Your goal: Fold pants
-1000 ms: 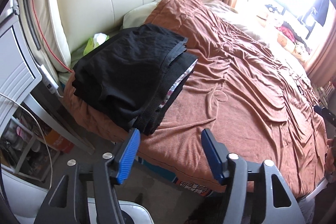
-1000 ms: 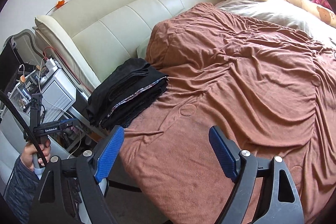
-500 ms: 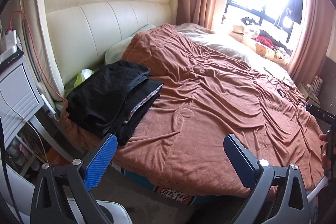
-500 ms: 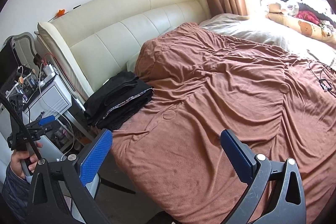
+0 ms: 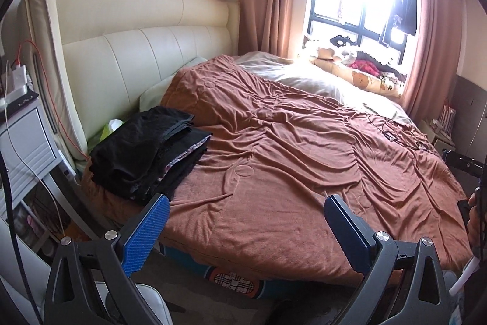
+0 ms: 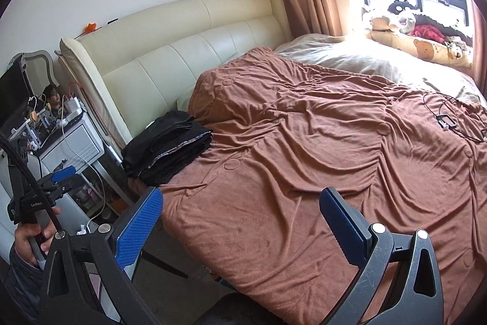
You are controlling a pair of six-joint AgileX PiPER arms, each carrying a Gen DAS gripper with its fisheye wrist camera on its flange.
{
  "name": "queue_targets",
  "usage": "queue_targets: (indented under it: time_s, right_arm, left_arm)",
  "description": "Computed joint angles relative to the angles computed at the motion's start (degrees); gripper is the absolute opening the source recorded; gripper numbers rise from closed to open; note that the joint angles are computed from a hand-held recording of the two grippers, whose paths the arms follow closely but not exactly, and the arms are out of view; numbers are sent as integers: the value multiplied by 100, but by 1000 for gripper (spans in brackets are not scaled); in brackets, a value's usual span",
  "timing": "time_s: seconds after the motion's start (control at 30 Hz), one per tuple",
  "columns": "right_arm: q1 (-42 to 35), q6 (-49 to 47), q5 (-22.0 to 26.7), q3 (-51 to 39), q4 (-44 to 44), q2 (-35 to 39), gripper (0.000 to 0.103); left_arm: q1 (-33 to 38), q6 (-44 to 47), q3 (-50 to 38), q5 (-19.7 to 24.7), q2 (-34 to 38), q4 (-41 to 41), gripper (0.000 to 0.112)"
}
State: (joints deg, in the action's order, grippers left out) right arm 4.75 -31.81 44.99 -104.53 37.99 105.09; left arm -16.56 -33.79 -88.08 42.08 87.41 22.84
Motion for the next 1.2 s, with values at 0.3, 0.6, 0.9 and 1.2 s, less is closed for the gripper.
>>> queue_targets:
  time_s: [0.3,0.6,0.9,1.2]
  right_arm:
    - [-128,-724,-754,1843,336,-1365,103]
    - [-167,-940,-1182,3179,336,-2556,103]
    - [-329,-1107,-1514,4385,431,-3717,103]
    - [-117,-542,-2207,5386,-147,-4680,103]
  left_arm:
    - [-1089,-1365,599,-90,-422,1327,102]
    - [-2229,-2875,1106,105,-854,2723,102]
    - [-3270,-3910,1429,681,-1064,3737,102]
    - [-3980,-4983,1864,1069,-1065,4467,102]
